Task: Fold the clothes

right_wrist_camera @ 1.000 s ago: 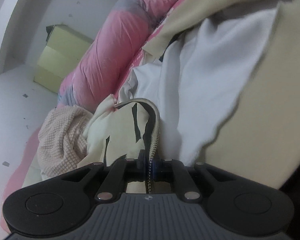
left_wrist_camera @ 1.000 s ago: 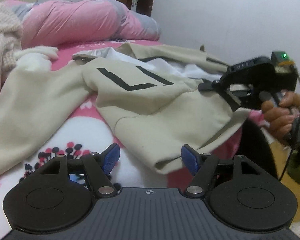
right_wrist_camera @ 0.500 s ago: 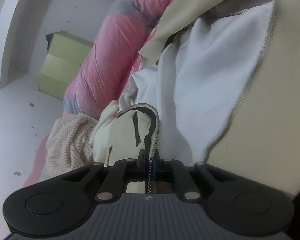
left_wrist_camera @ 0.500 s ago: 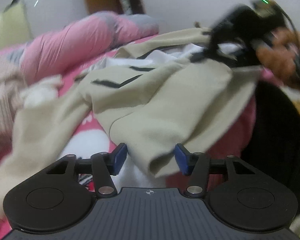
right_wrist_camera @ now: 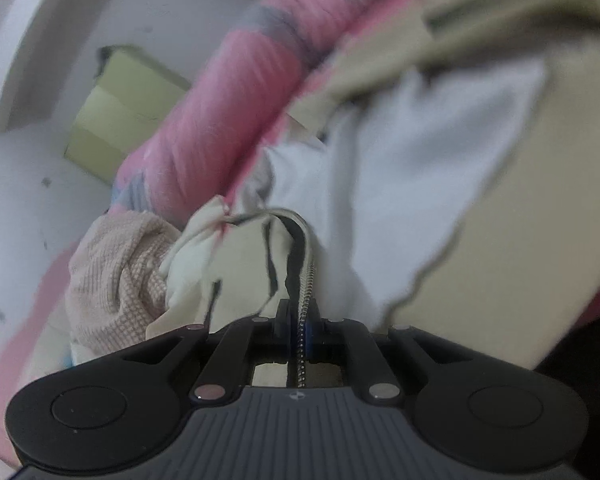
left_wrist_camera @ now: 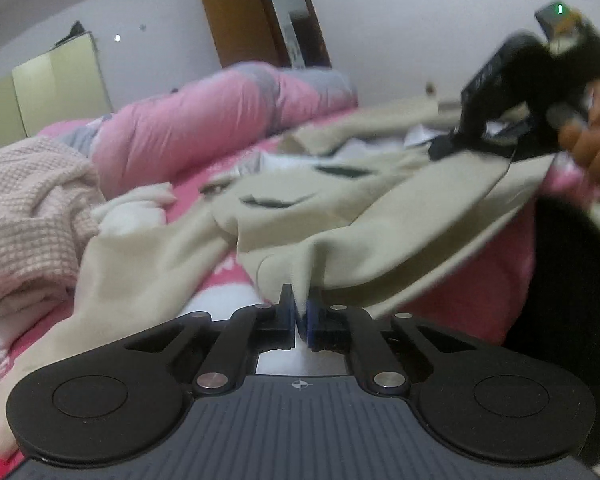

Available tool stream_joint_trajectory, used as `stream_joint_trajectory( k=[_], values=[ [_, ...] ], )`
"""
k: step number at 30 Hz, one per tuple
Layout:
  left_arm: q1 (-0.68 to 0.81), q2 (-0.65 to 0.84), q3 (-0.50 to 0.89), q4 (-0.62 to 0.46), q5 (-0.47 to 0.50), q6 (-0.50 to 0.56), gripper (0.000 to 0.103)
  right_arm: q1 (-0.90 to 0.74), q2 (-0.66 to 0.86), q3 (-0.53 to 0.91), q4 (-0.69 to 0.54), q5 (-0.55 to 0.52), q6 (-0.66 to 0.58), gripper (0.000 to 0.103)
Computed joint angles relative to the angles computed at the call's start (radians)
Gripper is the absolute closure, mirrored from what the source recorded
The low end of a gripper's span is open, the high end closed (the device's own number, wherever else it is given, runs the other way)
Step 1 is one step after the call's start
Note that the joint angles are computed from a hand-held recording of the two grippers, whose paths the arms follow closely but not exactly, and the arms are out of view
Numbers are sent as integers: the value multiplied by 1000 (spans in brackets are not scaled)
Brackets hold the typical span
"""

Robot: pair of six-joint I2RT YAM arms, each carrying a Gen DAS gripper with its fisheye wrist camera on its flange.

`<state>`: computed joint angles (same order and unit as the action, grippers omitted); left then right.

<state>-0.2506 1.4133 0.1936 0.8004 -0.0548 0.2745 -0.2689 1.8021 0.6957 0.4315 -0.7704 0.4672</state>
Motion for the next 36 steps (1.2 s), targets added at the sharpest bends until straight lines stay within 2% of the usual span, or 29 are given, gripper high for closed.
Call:
stream_joint_trajectory(
  k=[1,2,4,7,10,12,13,14,16,19,21,22,24,26,28,30,32,33,36],
  values=[
    [-2,-34,-27,7,12,19,100,12,-32,-42,52,28,2,97],
    [-5,-52,-48,12,23,35,100,20,-60,-59,50,52,-28,97],
    [-14,-13,-62,25,44,54,100,38,-65,-36,-75,130,-90,97],
    [8,118,-35,38,96,50,100,50,-5,-16,-107,173,-121,97],
    [103,84,2,-66,249,53,96,71,-30,-15,-142,219,-166,96],
    [204,20,33,-199,412,53,91,95,-74,2,-220,278,-231,95],
    [258,-4,53,-274,496,50,84,104,-97,-1,-245,312,-251,92],
    [318,-25,81,-368,583,53,81,111,-118,-2,-268,340,-270,77],
    [429,-51,112,-475,709,48,72,137,-199,1,-344,463,-278,63],
    [548,-51,151,-520,798,-2,69,125,-280,-4,-334,529,-307,62],
    [545,6,201,-472,796,-68,69,161,-294,22,-288,575,-322,62],
    [527,43,230,-437,780,-98,69,204,-280,62,-281,634,-347,62],
    [466,127,296,-358,709,-126,69,304,-200,178,-257,705,-409,62],
    [407,229,364,-280,643,-137,69,388,-92,310,-236,690,-463,62],
    [379,305,427,-278,625,-131,69,470,73,546,-334,686,-583,60],
    [355,390,490,-281,607,-143,70,552,275,797,-423,752,-688,56],
    [366,440,510,-279,631,-152,70,613,487,1049,-466,837,-764,56],
    [376,460,512,-268,649,-157,70,622,575,1174,-532,855,-806,56],
    [394,503,472,-152,687,-145,70,639,846,1551,-667,880,-944,57]
  ],
)
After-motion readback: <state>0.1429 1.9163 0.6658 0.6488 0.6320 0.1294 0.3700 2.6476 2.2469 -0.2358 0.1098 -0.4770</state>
